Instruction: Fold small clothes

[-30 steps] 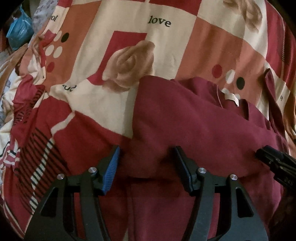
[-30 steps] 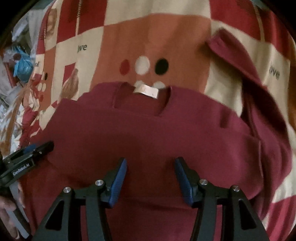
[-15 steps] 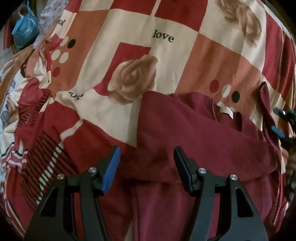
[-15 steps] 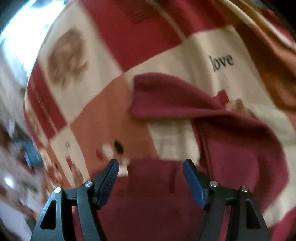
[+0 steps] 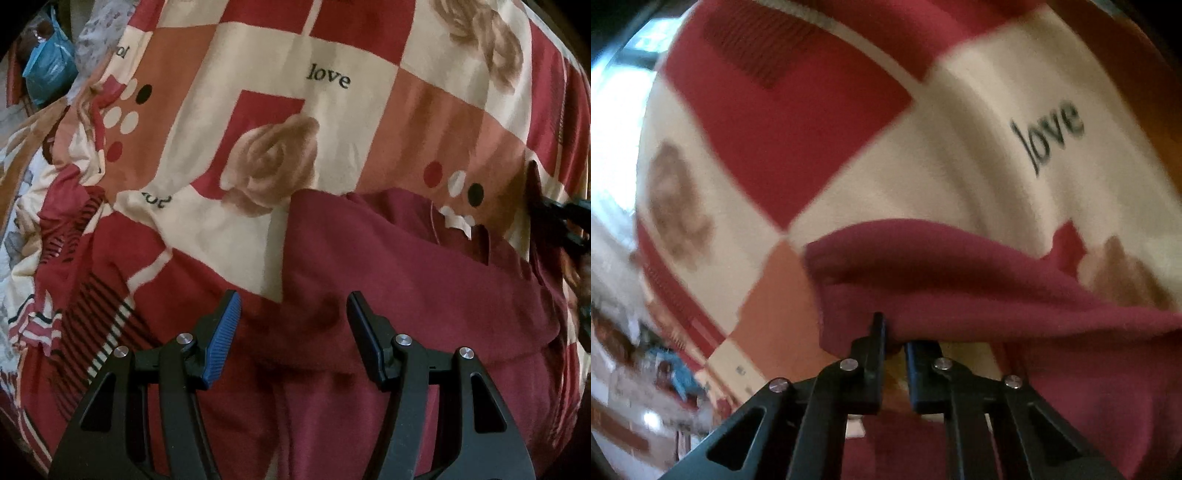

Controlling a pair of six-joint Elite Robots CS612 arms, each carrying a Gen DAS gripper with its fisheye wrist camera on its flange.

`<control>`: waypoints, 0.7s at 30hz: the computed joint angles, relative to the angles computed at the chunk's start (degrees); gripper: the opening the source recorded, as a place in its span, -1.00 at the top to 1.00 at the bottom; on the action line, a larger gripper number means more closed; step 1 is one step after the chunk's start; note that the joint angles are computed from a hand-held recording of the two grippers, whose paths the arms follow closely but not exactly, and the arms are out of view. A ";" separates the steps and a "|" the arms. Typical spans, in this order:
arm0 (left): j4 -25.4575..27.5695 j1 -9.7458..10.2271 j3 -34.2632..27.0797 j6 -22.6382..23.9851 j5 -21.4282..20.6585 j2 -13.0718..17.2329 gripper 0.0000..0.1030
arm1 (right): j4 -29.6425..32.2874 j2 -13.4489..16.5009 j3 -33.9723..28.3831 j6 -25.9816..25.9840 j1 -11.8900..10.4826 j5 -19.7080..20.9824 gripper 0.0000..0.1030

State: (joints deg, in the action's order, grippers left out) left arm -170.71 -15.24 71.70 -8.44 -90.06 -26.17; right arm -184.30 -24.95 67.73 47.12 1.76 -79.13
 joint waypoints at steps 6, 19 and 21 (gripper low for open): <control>-3.21 -0.02 1.58 -0.21 0.46 -0.74 -0.16 | 4.18 -8.89 8.98 -17.05 0.36 8.57 0.85; -6.88 1.88 2.26 -5.29 -3.68 -1.35 -0.16 | 30.37 -9.52 1.97 -50.76 6.85 23.44 0.85; -7.10 2.31 1.94 -5.90 -4.65 -1.18 -0.16 | 37.57 -4.97 -5.30 -51.15 7.77 23.07 0.85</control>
State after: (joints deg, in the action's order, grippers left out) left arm -177.81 -12.94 73.64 -14.34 -94.71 -27.36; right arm -146.73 -29.92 62.43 -4.03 9.53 -56.06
